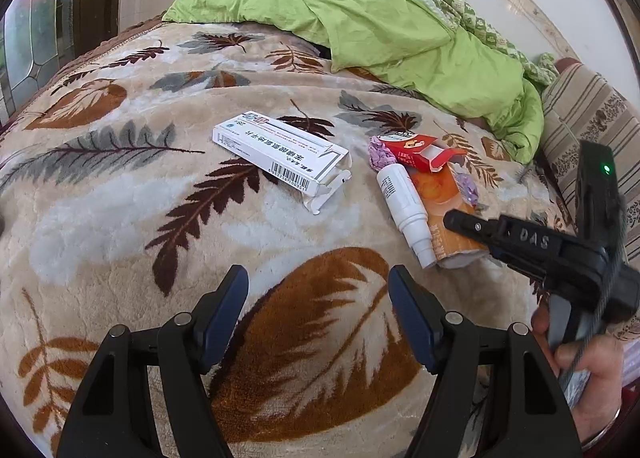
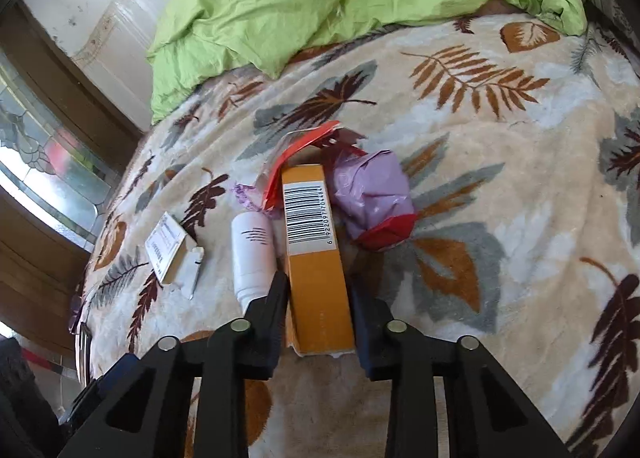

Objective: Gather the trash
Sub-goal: 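Grasp the orange barcoded box with the right tool, then grasp the white spray bottle with the left tool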

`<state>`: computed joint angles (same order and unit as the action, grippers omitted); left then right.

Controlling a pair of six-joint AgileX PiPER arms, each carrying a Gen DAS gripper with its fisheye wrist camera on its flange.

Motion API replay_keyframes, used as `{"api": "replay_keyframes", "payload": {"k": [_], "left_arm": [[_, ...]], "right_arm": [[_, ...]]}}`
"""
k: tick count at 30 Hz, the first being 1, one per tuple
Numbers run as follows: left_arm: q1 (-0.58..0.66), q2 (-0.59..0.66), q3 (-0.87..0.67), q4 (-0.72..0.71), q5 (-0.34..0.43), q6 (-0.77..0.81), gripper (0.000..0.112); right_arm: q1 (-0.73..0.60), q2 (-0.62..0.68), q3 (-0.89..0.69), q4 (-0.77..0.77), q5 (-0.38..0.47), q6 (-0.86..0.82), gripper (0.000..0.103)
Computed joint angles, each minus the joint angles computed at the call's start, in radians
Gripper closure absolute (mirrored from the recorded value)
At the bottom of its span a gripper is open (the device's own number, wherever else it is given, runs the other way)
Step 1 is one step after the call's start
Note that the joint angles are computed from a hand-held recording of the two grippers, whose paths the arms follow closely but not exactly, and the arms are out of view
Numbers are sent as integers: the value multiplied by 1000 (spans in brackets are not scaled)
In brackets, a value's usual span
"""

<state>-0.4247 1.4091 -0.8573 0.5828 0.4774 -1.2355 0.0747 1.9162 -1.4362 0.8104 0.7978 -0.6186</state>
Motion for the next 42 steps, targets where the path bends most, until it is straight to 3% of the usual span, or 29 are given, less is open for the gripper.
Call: {"api": "replay_keyframes", "payload": {"k": [2,6,12,15,19,23,26,28,32,37,42], "left_arm": [[-8,9,-11,27,11,-23,41],[-19,29,-30,55,18,-45,41],[-15,73,-77,116,15,-79,41],[0,132,-137,72,-8,-8,41],[35,244,-245,-99,-38,173,45],[27,353,-360,-76,28,192,57],[56,399,-402,-143,25,248,59],[62,410,-418,-151,27,266,61],[61,412,-420,-150,36,276,83],[47,374,-390,-160,25,288,83],[-28,292,-312,19,21,124,83]], "right_arm": [[4,-25,39,29,1,-59,79],[-47,-5,41,159,154,-155,80],[-130,-84,114,206,169,-184,80],[-174,-123,171,225,189,-188,80],[-180,-152,204,212,153,-194,80],[-171,-152,192,197,107,-209,79],[-170,-124,168,185,114,-199,79],[-164,-112,153,170,115,-191,79],[-147,-109,142,151,90,-189,79],[-149,-121,150,156,81,-189,79],[-136,-154,183,153,28,-195,79]]}}
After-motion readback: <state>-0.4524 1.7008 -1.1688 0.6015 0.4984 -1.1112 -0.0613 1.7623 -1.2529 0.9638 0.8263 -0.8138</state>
